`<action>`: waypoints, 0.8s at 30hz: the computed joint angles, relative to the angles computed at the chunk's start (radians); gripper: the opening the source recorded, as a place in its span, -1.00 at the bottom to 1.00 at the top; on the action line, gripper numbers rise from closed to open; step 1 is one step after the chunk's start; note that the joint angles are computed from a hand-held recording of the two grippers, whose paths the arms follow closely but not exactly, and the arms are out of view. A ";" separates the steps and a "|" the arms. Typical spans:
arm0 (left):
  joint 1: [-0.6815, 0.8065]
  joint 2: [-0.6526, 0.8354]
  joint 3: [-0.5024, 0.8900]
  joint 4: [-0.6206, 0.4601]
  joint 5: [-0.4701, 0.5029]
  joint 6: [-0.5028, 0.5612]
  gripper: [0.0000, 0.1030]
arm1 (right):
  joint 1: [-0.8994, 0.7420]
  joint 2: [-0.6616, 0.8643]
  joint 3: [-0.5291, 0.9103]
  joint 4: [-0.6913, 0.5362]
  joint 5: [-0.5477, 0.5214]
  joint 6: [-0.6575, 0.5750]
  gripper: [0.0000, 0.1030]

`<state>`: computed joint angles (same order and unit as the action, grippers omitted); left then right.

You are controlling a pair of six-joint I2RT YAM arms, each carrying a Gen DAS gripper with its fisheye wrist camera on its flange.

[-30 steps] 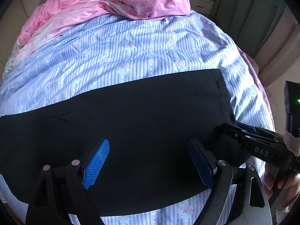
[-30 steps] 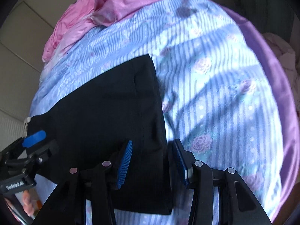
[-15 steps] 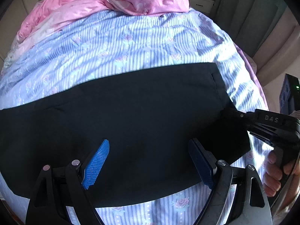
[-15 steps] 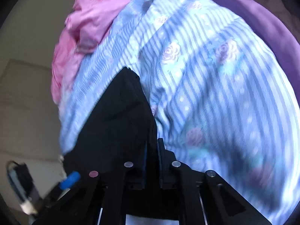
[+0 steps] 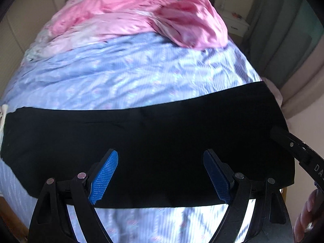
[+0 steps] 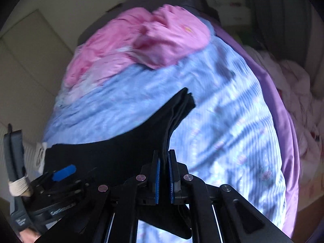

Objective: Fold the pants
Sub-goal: 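Lift the strip end with the right gripper and fold it over the trousers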

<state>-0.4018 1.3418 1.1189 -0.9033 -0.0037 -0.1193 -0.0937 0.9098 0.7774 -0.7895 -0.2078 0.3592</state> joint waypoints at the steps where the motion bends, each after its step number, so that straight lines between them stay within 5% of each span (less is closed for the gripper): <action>1: 0.025 -0.021 0.009 -0.023 0.002 0.017 0.68 | 0.050 0.000 0.036 -0.023 0.031 0.022 -0.85; 5: 0.168 -0.098 0.067 -0.130 0.034 0.114 0.68 | 0.267 -0.005 0.156 -0.106 0.178 0.114 -0.85; 13: 0.618 -0.088 0.226 -0.315 0.254 0.454 0.68 | 0.758 0.174 0.431 -0.219 0.473 0.382 -0.85; 19: 0.921 0.057 0.370 -0.424 0.404 0.788 0.68 | 0.961 0.418 0.667 -0.294 0.613 0.520 -0.85; 24: 1.093 0.305 0.625 -0.559 0.457 1.047 0.68 | 1.021 0.709 0.947 -0.415 0.664 0.613 -0.85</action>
